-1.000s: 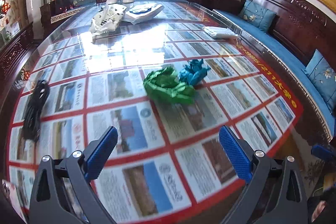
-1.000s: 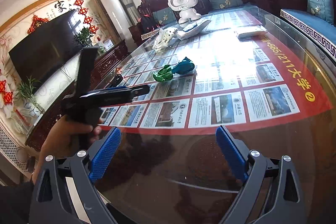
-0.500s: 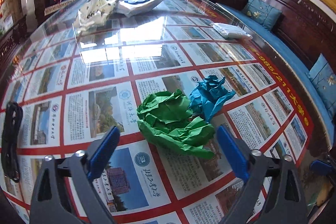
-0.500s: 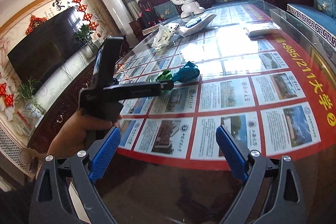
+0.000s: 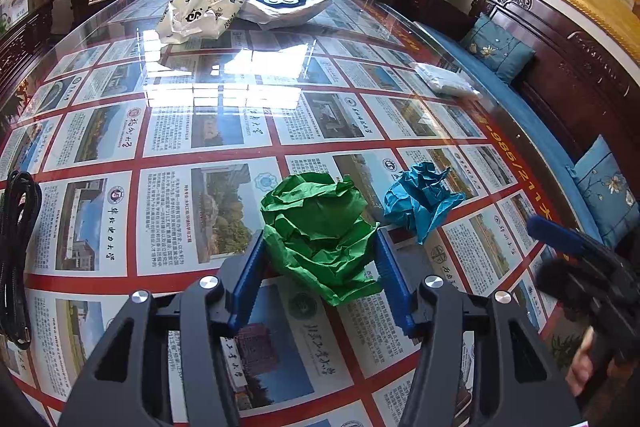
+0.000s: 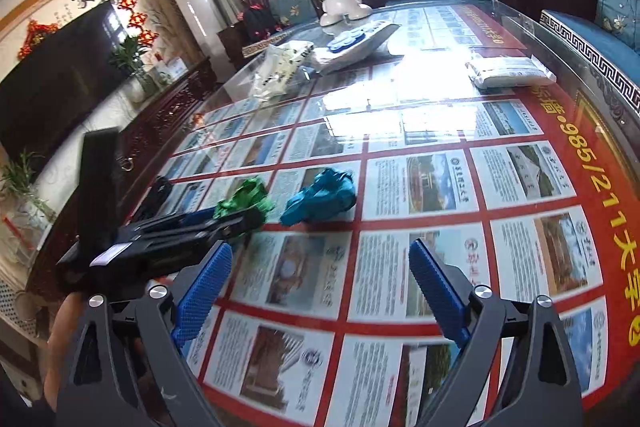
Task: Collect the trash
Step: 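Grasp the green crumpled paper with the left tool while the right tool grasps the teal paper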
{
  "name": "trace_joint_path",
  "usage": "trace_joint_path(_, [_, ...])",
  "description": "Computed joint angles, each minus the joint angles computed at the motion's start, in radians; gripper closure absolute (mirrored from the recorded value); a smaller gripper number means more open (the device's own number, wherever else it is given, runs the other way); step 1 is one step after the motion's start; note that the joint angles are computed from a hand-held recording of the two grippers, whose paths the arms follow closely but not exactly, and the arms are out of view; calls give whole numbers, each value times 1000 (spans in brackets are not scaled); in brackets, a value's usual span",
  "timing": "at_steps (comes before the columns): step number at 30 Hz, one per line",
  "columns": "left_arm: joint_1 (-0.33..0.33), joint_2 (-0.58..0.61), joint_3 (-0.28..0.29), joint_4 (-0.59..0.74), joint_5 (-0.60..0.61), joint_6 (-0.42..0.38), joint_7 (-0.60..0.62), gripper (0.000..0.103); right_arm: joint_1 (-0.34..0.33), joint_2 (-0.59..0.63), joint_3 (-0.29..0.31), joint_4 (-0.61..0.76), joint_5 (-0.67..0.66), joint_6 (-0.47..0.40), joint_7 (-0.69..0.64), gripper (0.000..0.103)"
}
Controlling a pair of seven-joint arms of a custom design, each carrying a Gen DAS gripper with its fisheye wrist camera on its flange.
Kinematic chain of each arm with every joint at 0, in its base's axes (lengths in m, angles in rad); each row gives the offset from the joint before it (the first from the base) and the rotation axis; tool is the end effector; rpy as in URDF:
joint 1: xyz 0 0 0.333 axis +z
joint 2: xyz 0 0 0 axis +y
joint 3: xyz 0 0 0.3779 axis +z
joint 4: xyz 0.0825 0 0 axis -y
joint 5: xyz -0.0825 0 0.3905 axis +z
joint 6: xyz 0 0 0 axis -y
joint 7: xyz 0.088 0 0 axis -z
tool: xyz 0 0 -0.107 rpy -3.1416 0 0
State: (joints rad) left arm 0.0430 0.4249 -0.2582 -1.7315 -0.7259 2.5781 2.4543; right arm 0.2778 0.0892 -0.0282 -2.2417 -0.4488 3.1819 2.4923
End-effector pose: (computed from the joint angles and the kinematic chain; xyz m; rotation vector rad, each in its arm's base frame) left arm 0.7133 -0.1164 0.4382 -1.4505 2.4680 -1.0681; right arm 0.5597 0.1844 0.4817 -1.4624 1.8149 -0.4164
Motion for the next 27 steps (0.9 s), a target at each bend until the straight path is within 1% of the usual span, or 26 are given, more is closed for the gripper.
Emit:
trace_joint_path(2, [10,0,-7,-2,-19,-3,12,50,1,27,-1,41,1,-33,-8,29])
trace_joint_path(3, [14,-2,-8,-3,-25,-7,15,51,-16,41,20,59,30,-43,-33,33])
trace_joint_path(4, [17,-4,-8,-6,-31,-7,19,51,-44,57,56,76,80,-52,-76,34])
trace_joint_path(5, [18,-5,-7,-8,-36,-7,22,51,-61,71,79,93,117,-64,-109,34])
trace_joint_path(7, [21,-8,-5,-10,-42,-8,25,51,-45,96,62,127,129,-88,-111,33])
trace_joint_path(11, [22,-13,1,-15,-48,-11,23,51,-116,148,154,183,272,-134,-236,33])
trace_joint_path(12, [23,-13,2,-14,-48,-14,22,51,-111,155,152,192,286,-147,-247,33])
trace_joint_path(13, [23,-12,3,-13,-49,-15,21,51,-94,161,137,202,286,-165,-244,33])
trace_joint_path(14, [23,-11,4,-12,-50,-16,19,51,-89,169,132,217,292,-188,-253,37])
trace_joint_path(15, [24,-11,5,-11,-50,-18,18,51,-93,174,140,225,309,-210,-274,53])
trace_joint_path(16, [23,-10,6,-10,-49,-16,15,51,-84,175,132,223,311,-209,-275,55])
trace_joint_path(19, [23,-9,5,-10,-48,-14,19,51,-15,157,50,197,233,-178,-203,58])
trace_joint_path(20, [26,-9,2,-9,-53,-20,23,51,-17,151,50,187,228,-166,-199,58])
trace_joint_path(21, [29,-10,0,-9,-59,-28,26,51,-32,143,66,172,241,-150,-212,59])
trace_joint_path(23, [36,-21,-5,-20,-76,-34,44,51,-28,116,59,132,231,-114,-201,59])
trace_joint_path(25, [42,-44,-11,-42,-99,-41,76,51,-46,88,83,92,246,-79,-223,59])
trace_joint_path(26, [45,-60,-13,-59,-115,-42,98,51,-64,62,109,57,264,-51,-250,59])
trace_joint_path(27, [49,-78,-15,-77,-133,-46,124,51,-60,41,108,33,261,-39,-254,59])
